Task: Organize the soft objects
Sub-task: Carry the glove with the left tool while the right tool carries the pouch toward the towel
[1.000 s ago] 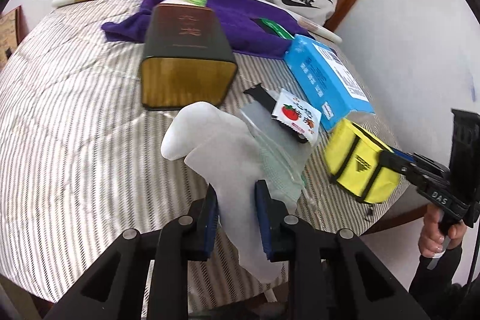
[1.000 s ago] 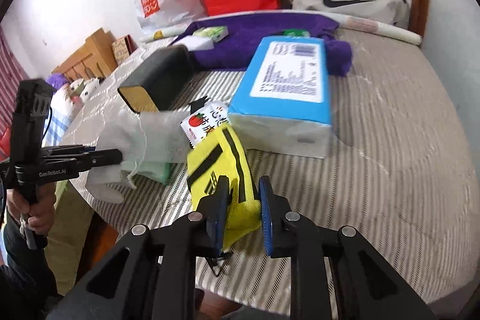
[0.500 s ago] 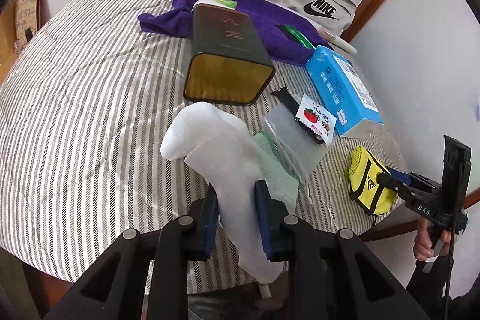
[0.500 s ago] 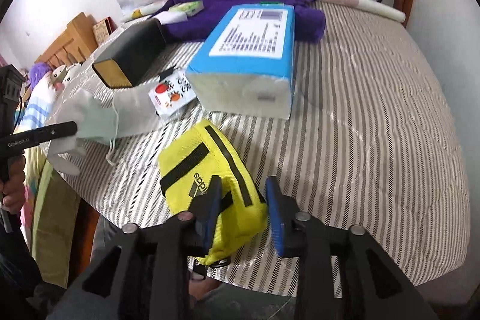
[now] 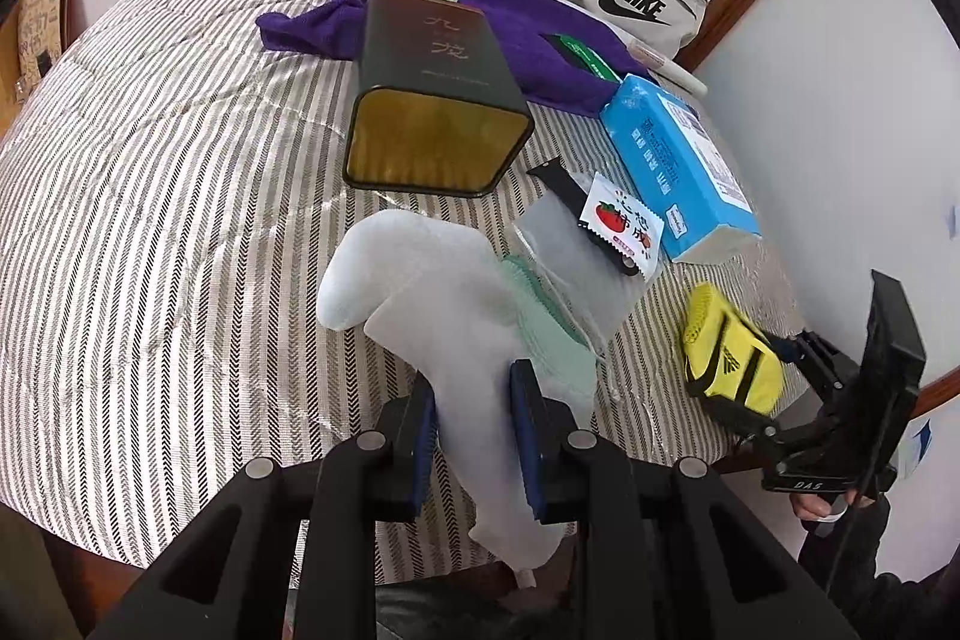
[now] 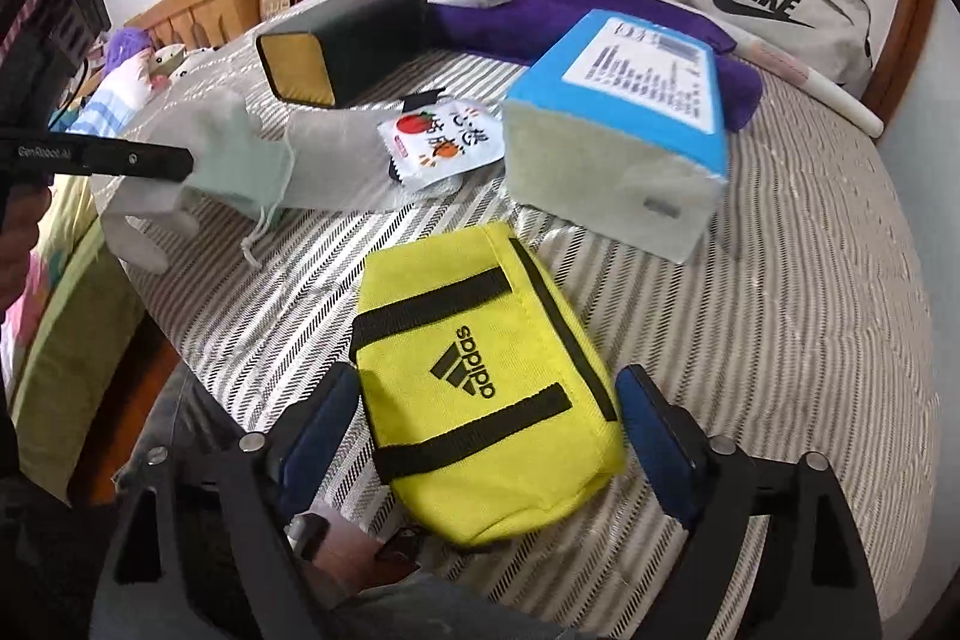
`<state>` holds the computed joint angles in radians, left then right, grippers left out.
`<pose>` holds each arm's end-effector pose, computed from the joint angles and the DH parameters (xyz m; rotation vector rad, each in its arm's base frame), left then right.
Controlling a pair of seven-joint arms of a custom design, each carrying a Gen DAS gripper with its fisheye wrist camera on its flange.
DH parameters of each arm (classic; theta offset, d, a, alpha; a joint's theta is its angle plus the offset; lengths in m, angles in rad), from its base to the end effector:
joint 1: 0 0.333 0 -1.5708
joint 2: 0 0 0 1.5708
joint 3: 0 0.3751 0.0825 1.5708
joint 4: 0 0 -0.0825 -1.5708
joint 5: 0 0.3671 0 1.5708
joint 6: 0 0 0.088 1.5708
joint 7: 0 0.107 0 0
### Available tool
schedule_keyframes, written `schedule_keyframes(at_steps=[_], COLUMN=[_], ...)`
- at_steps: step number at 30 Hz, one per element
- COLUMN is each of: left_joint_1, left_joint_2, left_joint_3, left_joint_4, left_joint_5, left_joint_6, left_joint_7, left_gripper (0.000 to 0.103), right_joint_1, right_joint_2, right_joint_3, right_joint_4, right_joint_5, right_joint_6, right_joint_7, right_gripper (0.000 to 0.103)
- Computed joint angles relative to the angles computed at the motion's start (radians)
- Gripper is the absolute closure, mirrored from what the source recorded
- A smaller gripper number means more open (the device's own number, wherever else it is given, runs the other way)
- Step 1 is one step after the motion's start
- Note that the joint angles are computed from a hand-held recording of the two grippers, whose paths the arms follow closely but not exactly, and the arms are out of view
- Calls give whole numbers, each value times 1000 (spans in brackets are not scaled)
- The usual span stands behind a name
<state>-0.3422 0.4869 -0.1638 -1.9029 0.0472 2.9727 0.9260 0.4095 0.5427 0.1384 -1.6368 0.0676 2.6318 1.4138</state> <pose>0.6111 -0.3236 0.3771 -2.2119 1.9287 -0.8873 0.6414 0.3656 0.4143 -2.3923 1.2356 -0.2206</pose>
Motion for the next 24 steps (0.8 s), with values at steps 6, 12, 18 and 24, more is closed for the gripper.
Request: schedule_keyframes(at_steps=[6, 12, 18, 24], left_joint_1=[8, -14, -62, -117], left_joint_2=[8, 0, -34, -73], left_joint_3=[-9, 18, 77, 148], left_joint_4=[2, -6, -29, -26], left_joint_5=[-13, -4, 51, 145], left_joint_6=[-9, 4, 39, 23], left_joint_7=[6, -23, -64, -133], left_gripper=[80, 80, 80, 80], right_joint_1=[20, 0, -10, -5], right_joint_2=[2, -24, -58, -80], right_joint_3=[-14, -3, -3, -31], right_joint_4=[-38, -86, -110, -102], right_joint_5=[-24, -1, 3, -16], right_joint_6=[78, 138, 158, 157], right_joint_7=[27, 54, 70, 126], right_gripper=[16, 22, 22, 22])
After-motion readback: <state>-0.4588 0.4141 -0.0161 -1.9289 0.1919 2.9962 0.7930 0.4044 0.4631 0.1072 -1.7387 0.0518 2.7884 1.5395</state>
